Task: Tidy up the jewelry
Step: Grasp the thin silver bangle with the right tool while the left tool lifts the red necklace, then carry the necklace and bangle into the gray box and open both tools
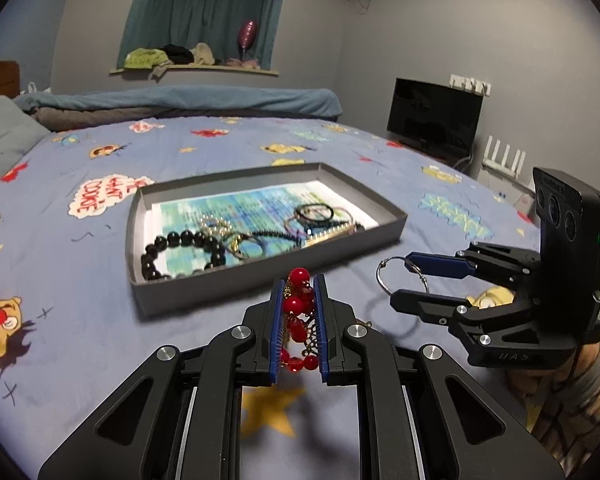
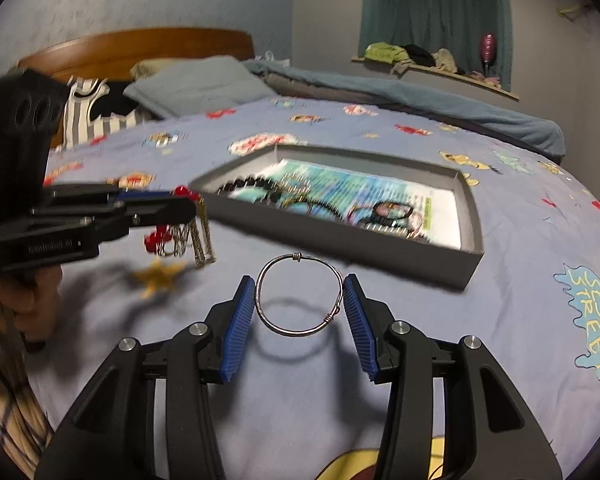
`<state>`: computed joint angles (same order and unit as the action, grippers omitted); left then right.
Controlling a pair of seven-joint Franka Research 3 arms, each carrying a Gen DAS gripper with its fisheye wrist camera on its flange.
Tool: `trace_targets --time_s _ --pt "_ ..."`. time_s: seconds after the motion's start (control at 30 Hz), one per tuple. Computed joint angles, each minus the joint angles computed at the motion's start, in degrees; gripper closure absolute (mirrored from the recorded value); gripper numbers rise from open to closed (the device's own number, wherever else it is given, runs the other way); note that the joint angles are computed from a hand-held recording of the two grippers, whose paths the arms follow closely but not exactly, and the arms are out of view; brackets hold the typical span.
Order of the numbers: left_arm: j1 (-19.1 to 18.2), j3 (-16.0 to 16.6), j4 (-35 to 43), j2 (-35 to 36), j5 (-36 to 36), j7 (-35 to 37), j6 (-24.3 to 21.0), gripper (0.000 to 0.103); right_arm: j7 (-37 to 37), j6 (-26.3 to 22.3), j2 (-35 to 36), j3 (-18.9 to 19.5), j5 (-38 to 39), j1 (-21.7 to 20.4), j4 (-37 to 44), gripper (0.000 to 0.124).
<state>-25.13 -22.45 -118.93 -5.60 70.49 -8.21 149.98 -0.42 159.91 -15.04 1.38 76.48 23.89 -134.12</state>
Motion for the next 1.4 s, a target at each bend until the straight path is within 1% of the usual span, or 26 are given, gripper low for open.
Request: trace_targets --time_s 0.13,0.33,0.4,0.53,0.67,0.83,1.0,1.17,1.33,1.4 --pt "0.60 0.23 1.06 0.07 2.96 -2.90 -0.80 0.088 1.22 -1.11 1.82 -0.38 2.18 -0.25 3.16 0.078" --pt "1.42 0.92 2.49 0.61 5.72 -6.28 -2.42 0.088 1.66 -1.29 4.94 0.40 4.93 -1.30 7.45 0.078" --pt "1.78 1.31 3.19 1.13 6.86 -7.78 -2.31 0.088 1.74 -1.11 6.34 0.78 5.55 -1.69 9.29 0.078" --pt "1.76 1.77 5.32 2.89 8.20 -8.05 -3.77 0.088 3.14 -1.05 8.82 1.64 5.60 -2.45 12.07 0.078" --pt "1.45 2.78 7.17 4.72 9.26 -8.85 -3.72 0.088 3.88 -0.25 11.10 2.58 6.14 -2.80 14.56 0.078" --pt "0.78 3.83 9.49 6.94 9.80 -8.97 -4.89 0.088 5.22 1.14 14.10 3.49 6.67 -3.31 18.22 0.078" --pt "0.17 4.89 10.83 8.64 8.67 -7.63 -6.44 0.088 8.69 1.52 16.95 4.21 4.43 -4.23 21.10 0.078" --pt "0.32 6.12 11.64 10.06 6.29 -6.52 -6.35 0.088 12.59 2.18 19.13 5.10 0.89 -4.88 23.05 0.078" --pt "0.40 7.03 12.84 11.97 1.45 -2.38 -5.42 0.088 19.74 3.26 21.01 5.75 -7.01 -5.14 24.09 0.078" --pt "0.02 7.21 13.25 12.48 -0.17 -0.93 -6.25 0.088 22.76 4.29 21.61 6.03 -10.47 -5.10 24.11 0.078"
